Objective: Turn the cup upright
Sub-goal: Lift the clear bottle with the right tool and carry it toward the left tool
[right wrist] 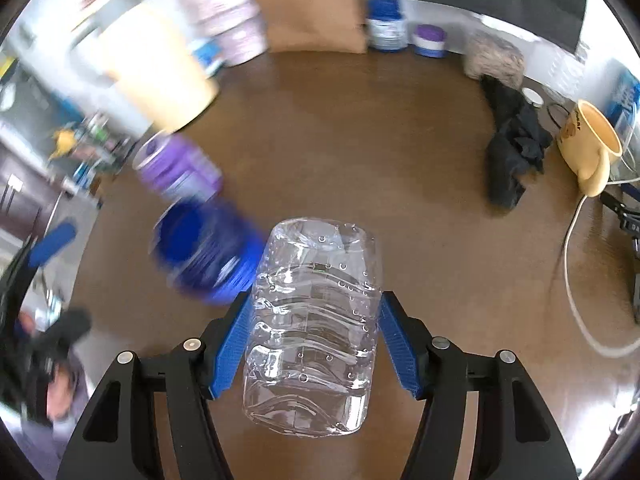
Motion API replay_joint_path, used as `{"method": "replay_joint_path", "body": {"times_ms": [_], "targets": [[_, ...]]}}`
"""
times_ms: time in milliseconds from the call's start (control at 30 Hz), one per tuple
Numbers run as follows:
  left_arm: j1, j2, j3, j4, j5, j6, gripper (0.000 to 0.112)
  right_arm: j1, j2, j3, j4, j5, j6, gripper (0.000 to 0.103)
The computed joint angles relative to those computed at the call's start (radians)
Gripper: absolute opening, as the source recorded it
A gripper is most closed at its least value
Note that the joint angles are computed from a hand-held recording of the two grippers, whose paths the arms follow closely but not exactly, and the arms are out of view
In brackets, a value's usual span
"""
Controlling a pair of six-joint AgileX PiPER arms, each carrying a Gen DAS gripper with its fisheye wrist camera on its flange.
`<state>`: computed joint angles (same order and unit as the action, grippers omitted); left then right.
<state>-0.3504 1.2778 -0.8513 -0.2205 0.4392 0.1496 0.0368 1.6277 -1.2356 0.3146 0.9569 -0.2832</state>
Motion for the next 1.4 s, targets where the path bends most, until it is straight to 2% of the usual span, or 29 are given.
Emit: {"method": "replay_joint_path", "body": {"times_ms": [67, 200, 333, 467, 667, 767, 900, 967, 1000, 1100, 1167, 1200, 1267, 1333, 1400], "targets": [[0.012, -0.079, 0.063, 0.095, -0.008, -0.103, 0.103, 0.067, -0.067, 0.061, 0.0, 0.004, 0.009, 0.067], [0.116, -0.207, 0.161, 0.06, 0.027, -0.05, 0.103, 0.269, -0.145, 0.155, -0.03, -0.004, 0.059, 0.067], [0.296, -0.296, 0.223, -0.086, 0.113, 0.141, 0.103, 0.493, -0.09, 0.151, -0.11, -0.05, 0.147, 0.067], [0.509, -0.372, 0.291, -0.236, 0.197, 0.378, 0.103, 0.613, 0.011, 0.094, -0.157, -0.074, 0.182, 0.068], [0.783, -0.41, 0.35, -0.428, 0.32, 0.714, 0.103, 0.725, 0.111, 0.02, -0.252, -0.071, 0.187, 0.068], [0.809, -0.407, 0.357, -0.449, 0.332, 0.763, 0.103, 0.74, 0.137, -0.007, -0.241, -0.068, 0.153, 0.068], [0.781, -0.396, 0.363, -0.441, 0.316, 0.781, 0.103, 0.715, 0.129, 0.006, -0.198, -0.075, 0.099, 0.07], [0.756, -0.376, 0.353, -0.425, 0.306, 0.772, 0.103, 0.677, 0.08, 0.057, -0.187, -0.081, 0.06, 0.082], [0.773, -0.371, 0.354, -0.452, 0.32, 0.814, 0.103, 0.662, 0.069, 0.064, -0.173, -0.078, 0.038, 0.084], [0.837, -0.333, 0.337, -0.556, 0.41, 0.999, 0.103, 0.624, 0.026, 0.093, -0.132, -0.083, -0.012, 0.084], [0.901, -0.286, 0.311, -0.618, 0.524, 1.14, 0.103, 0.598, -0.014, 0.117, -0.122, -0.082, -0.032, 0.084], [0.951, -0.25, 0.296, -0.651, 0.611, 1.211, 0.103, 0.582, -0.044, 0.135, -0.118, -0.08, -0.045, 0.084], [0.972, -0.202, 0.275, -0.657, 0.707, 1.273, 0.103, 0.547, -0.109, 0.174, -0.114, -0.079, -0.071, 0.084], [0.932, -0.227, 0.278, -0.626, 0.706, 1.323, 0.103, 0.489, -0.191, 0.221, -0.078, -0.07, -0.122, 0.084], [0.898, -0.259, 0.284, -0.609, 0.719, 1.462, 0.103, 0.417, -0.287, 0.282, -0.031, -0.056, -0.171, 0.084]]}}
